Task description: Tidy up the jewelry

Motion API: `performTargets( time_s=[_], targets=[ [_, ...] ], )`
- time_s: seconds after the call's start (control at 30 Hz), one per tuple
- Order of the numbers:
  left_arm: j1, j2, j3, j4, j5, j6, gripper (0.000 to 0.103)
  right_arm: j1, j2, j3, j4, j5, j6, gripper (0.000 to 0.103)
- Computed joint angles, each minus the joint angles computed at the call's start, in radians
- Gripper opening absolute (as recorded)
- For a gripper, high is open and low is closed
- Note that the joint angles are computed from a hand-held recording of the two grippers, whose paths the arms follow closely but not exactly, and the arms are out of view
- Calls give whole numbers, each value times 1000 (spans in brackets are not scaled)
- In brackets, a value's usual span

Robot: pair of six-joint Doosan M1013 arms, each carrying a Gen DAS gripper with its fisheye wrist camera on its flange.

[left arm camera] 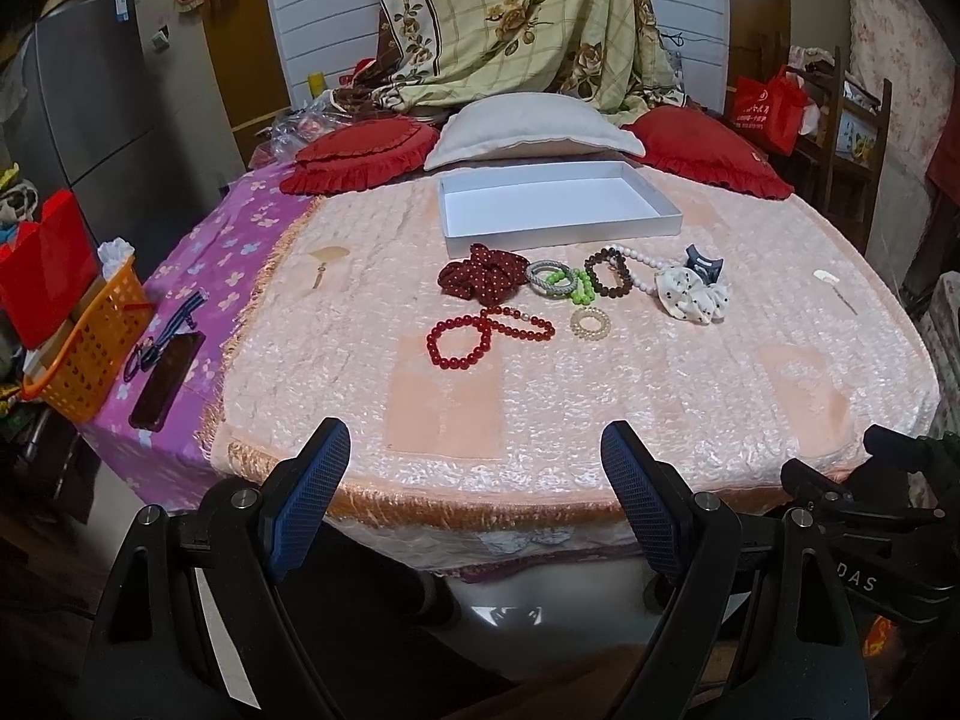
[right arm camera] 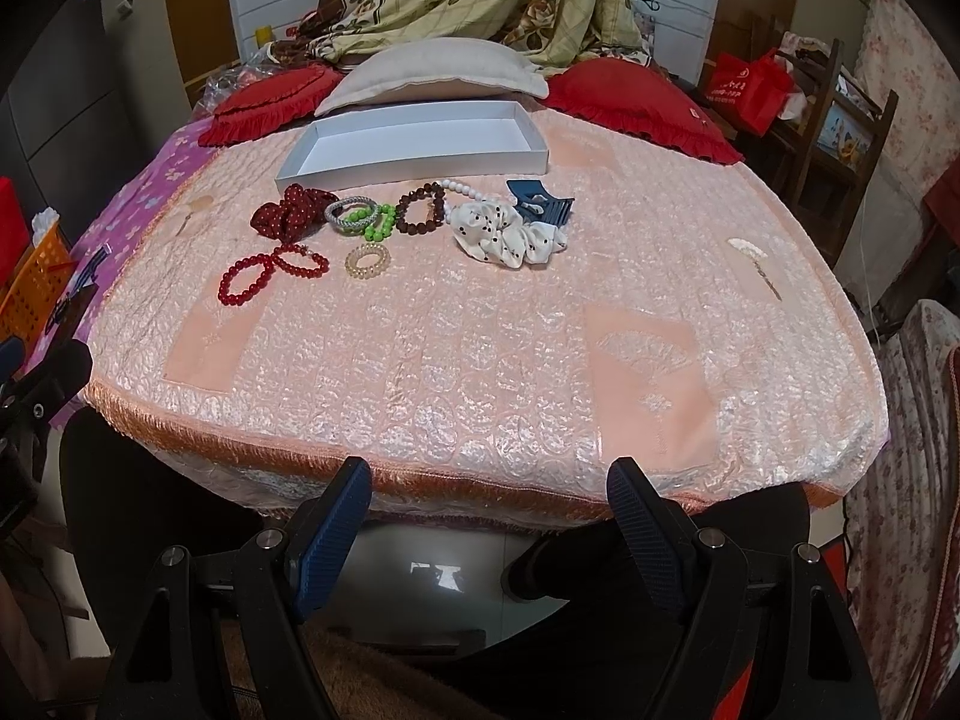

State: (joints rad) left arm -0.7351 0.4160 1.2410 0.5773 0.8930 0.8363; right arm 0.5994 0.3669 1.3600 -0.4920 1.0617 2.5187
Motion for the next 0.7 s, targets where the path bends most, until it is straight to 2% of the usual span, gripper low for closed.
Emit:
performTargets(
  time_s=[0.2,0.7],
  targets=[
    [-5,-6,14,23,-21,-4,86,-1,0,3,-2,-3,9,79],
    [7,-10,22,-97,-56,79,86,-8,-5,10,-9,-1,35,79]
  ],
)
